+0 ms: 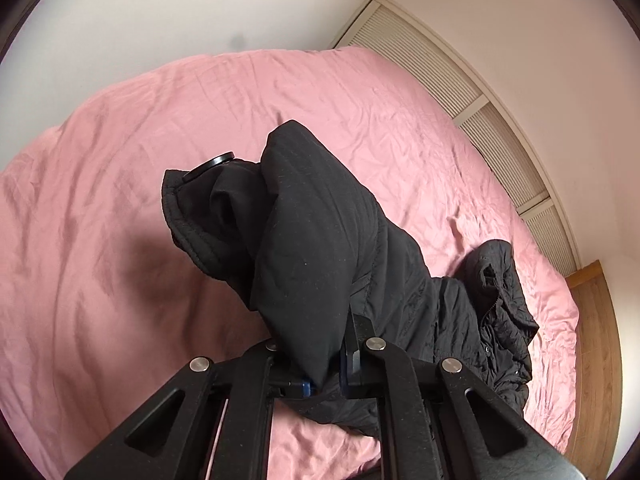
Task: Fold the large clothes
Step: 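Carry the sleeve across the jacket body with the left gripper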
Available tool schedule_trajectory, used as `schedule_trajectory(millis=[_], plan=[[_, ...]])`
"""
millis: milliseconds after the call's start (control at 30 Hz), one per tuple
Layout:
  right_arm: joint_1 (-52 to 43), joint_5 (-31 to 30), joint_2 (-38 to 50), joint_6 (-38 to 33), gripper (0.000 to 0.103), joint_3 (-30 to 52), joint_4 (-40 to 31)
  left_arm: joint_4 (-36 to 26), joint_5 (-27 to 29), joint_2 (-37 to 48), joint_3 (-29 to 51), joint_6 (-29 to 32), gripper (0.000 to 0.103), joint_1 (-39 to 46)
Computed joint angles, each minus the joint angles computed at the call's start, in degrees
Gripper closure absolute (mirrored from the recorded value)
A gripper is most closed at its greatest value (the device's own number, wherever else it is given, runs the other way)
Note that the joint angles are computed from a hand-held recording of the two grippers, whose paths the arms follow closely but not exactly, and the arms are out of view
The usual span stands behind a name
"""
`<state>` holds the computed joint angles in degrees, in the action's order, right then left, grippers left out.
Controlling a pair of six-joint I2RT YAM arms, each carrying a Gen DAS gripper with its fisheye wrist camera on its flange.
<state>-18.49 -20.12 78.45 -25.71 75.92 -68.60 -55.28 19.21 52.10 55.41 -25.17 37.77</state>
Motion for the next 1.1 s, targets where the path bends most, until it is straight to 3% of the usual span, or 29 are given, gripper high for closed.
schedule_trajectory(millis=[200, 500, 733, 1100], plan=[[-7.3, -4.1, 4.6, -5.1, 0.055, 2.6, -0.8, -2.4, -14.4, -1.7, 5.7, -11.1, 0.095, -23.2], [-17.4, -6.9, 13.4, -12.7, 0.055, 12.1, -3.0, -1.3, -32.0, 9.2, 15.5, -27.1, 0.095, -55.3], [-22.8, -7.9, 18.7, -17.4, 0.055, 15.9, -4.5, 2.4, -35.9, 21.4, 20.8, -32.3, 0.095, -67.5], [-28.3, -7.9, 25.7, -22.2, 0.055, 21.9, -6.2, 6.6, -34.8, 38.5, 28.4, -35.1, 0.095, -74.2]])
